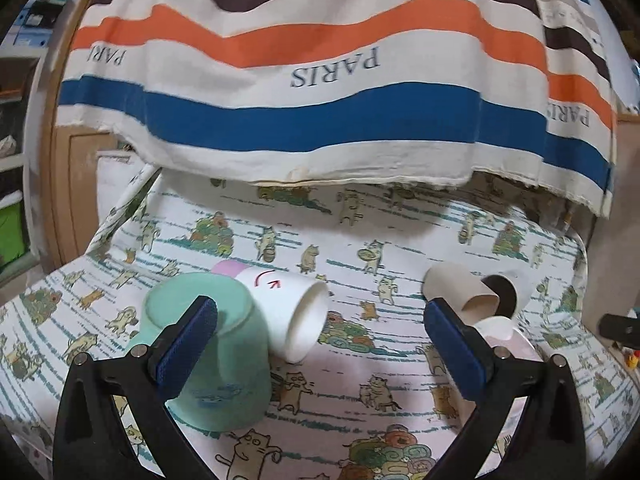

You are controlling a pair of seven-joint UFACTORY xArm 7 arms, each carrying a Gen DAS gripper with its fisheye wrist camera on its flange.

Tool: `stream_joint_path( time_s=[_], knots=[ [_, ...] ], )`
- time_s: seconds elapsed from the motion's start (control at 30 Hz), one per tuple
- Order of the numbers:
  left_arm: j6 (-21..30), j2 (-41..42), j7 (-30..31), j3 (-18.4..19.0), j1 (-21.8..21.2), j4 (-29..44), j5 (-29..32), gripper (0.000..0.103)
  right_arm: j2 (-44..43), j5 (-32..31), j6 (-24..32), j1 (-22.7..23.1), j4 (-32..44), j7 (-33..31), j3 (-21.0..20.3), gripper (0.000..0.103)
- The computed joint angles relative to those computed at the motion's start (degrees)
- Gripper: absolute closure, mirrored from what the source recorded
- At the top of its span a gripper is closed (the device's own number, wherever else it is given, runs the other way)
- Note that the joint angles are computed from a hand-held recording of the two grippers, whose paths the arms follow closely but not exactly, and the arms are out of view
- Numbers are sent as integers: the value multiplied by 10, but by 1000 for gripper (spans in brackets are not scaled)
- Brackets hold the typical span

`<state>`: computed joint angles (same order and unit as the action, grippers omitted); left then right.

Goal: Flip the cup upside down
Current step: 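Bring the right tool to the pink mug and close around its body, then lift the pink mug with the right tool and rotate its base upward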

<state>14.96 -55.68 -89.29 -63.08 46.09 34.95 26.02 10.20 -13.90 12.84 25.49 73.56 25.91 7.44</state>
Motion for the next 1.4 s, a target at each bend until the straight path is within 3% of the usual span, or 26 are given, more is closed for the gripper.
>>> stream_joint_path(
  time_s=[0.1,0.3,0.4,0.47,0.53,0.9,1.17,1.3,1.4],
  knots=[
    [4,3,12,-7,5,10,6,0,10,46,11,-7,5,-40,26,2],
    [-24,5,24,-5,8,7,6,0,12,48,-27,19,-10,-86,36,6],
    [-45,-10,27,-4,7,-1,1,0,15,66,-16,25,-5,-118,49,6],
    [-39,-26,33,-5,5,-2,-3,1,18,45,-8,45,-3,-102,36,6],
    [6,-67,25,-12,3,3,-12,0,21,21,5,61,2,-80,23,6],
    [-29,-72,-22,35,-27,-49,-35,1,62,-145,72,119,57,70,-31,7],
    [-48,-66,-15,35,-26,-47,-28,1,96,-189,94,135,84,115,-38,9],
    [-52,-60,-7,33,-23,-44,-29,0,97,-157,93,118,77,98,-21,14],
    [-52,-60,-1,29,-21,-40,-29,0,94,-169,80,123,68,100,-27,18]
  ],
)
